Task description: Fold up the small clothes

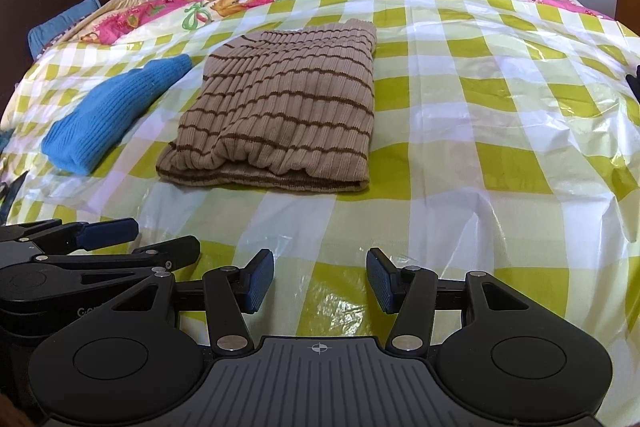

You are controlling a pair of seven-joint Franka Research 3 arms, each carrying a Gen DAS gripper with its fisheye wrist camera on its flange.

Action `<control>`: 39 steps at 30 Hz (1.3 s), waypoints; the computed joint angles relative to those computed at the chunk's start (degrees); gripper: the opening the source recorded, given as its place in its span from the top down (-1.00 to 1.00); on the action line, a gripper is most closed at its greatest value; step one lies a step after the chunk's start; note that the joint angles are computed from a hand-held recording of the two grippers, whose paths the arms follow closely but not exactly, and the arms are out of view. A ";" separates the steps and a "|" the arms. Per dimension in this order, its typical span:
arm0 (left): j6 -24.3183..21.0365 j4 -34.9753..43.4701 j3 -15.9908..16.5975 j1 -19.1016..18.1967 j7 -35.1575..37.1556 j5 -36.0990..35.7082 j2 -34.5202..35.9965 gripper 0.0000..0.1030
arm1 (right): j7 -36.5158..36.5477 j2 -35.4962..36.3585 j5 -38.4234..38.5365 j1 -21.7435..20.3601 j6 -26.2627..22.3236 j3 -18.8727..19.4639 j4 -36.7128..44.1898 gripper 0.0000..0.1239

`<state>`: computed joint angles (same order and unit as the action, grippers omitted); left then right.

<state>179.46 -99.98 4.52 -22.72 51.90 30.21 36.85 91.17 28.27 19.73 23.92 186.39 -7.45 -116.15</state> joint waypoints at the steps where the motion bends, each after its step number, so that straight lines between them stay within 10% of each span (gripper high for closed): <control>1: 0.12 -0.15 -0.22 0.20 0.01 -0.14 -0.07 -0.51 | -0.03 -0.06 0.02 0.01 0.06 0.07 -0.11 0.18; 39: -1.63 -1.47 7.13 -6.37 -9.03 6.78 -1.65 -0.84 | -1.33 -1.02 1.94 1.45 1.63 -0.69 -2.38 0.15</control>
<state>177.82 -101.45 11.65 -29.09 42.88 36.99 35.20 89.84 27.25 21.68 25.37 188.02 -8.14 -118.53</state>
